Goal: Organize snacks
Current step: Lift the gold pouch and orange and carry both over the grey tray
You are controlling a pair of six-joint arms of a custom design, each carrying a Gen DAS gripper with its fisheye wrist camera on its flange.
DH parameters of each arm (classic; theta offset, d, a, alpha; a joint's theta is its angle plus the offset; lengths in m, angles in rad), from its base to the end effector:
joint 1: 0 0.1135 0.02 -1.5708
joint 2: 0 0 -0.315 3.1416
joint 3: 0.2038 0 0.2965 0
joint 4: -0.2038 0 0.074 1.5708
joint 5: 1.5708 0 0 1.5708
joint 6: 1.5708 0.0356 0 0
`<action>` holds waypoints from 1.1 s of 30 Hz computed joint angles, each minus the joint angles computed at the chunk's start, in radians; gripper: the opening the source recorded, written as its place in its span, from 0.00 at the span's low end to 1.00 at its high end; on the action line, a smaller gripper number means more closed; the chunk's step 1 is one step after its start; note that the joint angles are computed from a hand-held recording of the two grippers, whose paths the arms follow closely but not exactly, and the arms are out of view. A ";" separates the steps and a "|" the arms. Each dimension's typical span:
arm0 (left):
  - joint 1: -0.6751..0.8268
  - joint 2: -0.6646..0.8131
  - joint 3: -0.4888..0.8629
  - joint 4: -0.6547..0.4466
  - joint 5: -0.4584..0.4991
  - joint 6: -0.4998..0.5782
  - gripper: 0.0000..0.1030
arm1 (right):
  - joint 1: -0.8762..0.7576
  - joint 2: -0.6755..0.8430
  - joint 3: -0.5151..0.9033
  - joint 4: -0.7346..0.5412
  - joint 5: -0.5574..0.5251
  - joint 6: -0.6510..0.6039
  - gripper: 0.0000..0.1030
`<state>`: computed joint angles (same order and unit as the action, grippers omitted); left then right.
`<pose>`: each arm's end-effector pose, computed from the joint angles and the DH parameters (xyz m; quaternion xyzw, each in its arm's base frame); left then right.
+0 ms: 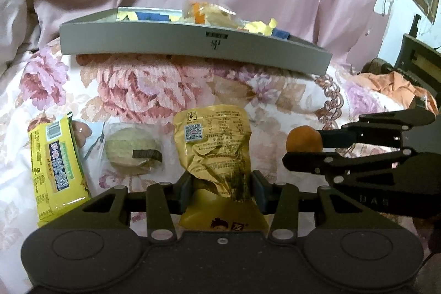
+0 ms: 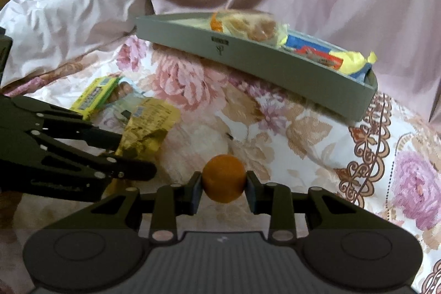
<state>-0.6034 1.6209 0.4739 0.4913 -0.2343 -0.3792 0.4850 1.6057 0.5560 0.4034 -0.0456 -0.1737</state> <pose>0.2484 -0.1611 0.1219 0.0484 0.8912 -0.1145 0.4363 0.2780 0.1483 0.1404 -0.2990 0.8434 0.0893 0.4373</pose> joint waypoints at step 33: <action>0.028 -0.134 0.179 -0.118 -0.136 0.020 0.46 | -0.002 0.039 -0.109 0.567 0.280 0.197 0.36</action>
<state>-0.5757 1.4873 0.6531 0.3738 -0.3701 -0.3592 0.4832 1.6446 0.4471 0.9707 0.2347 0.0234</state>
